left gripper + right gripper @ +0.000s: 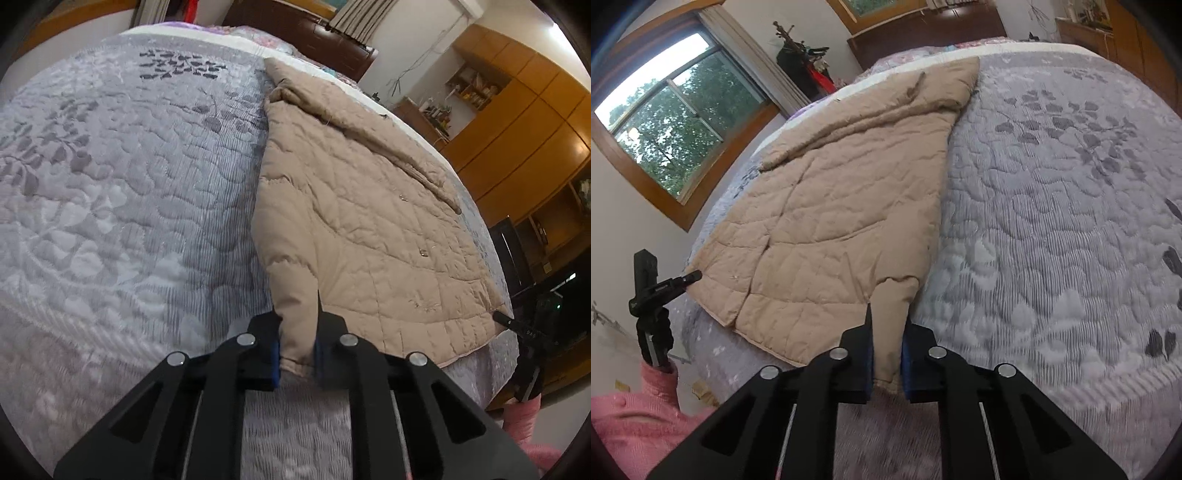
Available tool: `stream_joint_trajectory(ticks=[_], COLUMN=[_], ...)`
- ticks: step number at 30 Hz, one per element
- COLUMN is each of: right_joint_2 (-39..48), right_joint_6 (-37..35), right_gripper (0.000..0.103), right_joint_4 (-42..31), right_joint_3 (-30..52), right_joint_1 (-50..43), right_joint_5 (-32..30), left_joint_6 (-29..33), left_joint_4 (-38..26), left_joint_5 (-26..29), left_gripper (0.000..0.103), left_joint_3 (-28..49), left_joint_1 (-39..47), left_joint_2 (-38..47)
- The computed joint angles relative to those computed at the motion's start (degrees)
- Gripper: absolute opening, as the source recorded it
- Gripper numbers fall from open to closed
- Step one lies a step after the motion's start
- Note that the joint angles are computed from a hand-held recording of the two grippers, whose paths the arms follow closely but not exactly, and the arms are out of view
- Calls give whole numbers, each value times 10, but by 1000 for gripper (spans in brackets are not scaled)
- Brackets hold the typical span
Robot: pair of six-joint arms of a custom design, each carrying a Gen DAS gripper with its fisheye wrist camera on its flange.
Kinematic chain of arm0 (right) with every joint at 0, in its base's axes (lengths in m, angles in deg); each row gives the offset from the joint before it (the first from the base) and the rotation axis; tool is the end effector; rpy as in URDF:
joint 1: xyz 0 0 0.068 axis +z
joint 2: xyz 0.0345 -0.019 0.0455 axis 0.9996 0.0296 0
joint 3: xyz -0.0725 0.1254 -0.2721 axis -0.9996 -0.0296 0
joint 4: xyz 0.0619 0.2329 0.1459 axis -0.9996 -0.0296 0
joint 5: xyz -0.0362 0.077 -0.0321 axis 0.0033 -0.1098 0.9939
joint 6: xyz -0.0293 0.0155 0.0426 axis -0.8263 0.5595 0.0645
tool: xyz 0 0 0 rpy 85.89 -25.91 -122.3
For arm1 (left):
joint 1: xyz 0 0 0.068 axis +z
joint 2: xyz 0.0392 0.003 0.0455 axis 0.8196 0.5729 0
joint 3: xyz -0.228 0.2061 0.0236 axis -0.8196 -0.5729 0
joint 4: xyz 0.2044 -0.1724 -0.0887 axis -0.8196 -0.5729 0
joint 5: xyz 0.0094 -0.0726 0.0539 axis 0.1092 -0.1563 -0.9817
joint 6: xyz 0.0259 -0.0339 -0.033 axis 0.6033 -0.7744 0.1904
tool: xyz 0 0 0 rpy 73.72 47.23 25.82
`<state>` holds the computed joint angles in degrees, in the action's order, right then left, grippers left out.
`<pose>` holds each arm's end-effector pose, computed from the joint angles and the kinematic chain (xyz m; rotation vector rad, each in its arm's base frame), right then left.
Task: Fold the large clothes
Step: 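Grasp the jacket hem with both tools and lift it toward the collar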
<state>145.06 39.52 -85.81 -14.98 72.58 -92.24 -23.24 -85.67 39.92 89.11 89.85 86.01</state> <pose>0.2628 -0.0510 0.2541 -0.2210 2.5527 0.7235 0.2733 0.1638 0.2422 -0.2120 2.5085 -0.5663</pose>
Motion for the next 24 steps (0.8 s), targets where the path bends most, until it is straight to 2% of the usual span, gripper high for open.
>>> stream_joint_trajectory(ticks=[5, 7, 10, 13, 21, 24], right_joint_2=[-64, -77, -65, -42, -57, -76], right_joint_6=[-36, -42, -35, -37, -39, -50], right_gripper=[11, 11, 11, 11, 11, 11], right_joint_4=[-36, -35, -15, -1, 0, -21], right_joint_3=[-40, -59, -85, -93, -98, -91], right_joint_1=[-15, -15, -15, -27, -43, -61], right_joint_5=[10, 22, 35, 17, 0, -18], left_joint_6=[60, 70, 67, 55, 51, 66], left_joint_4=[-39, -35, -5, 32, 39, 23], left_joint_5=[-2, -6, -22, -20, -21, 1], left_gripper=[11, 11, 11, 12, 11, 11], left_joint_3=[-37, -53, -83, -105, -115, -115], left_joint_1=[31, 40, 43, 44, 44, 52], left_joint_2=[-52, -58, -50, -29, -61, -90])
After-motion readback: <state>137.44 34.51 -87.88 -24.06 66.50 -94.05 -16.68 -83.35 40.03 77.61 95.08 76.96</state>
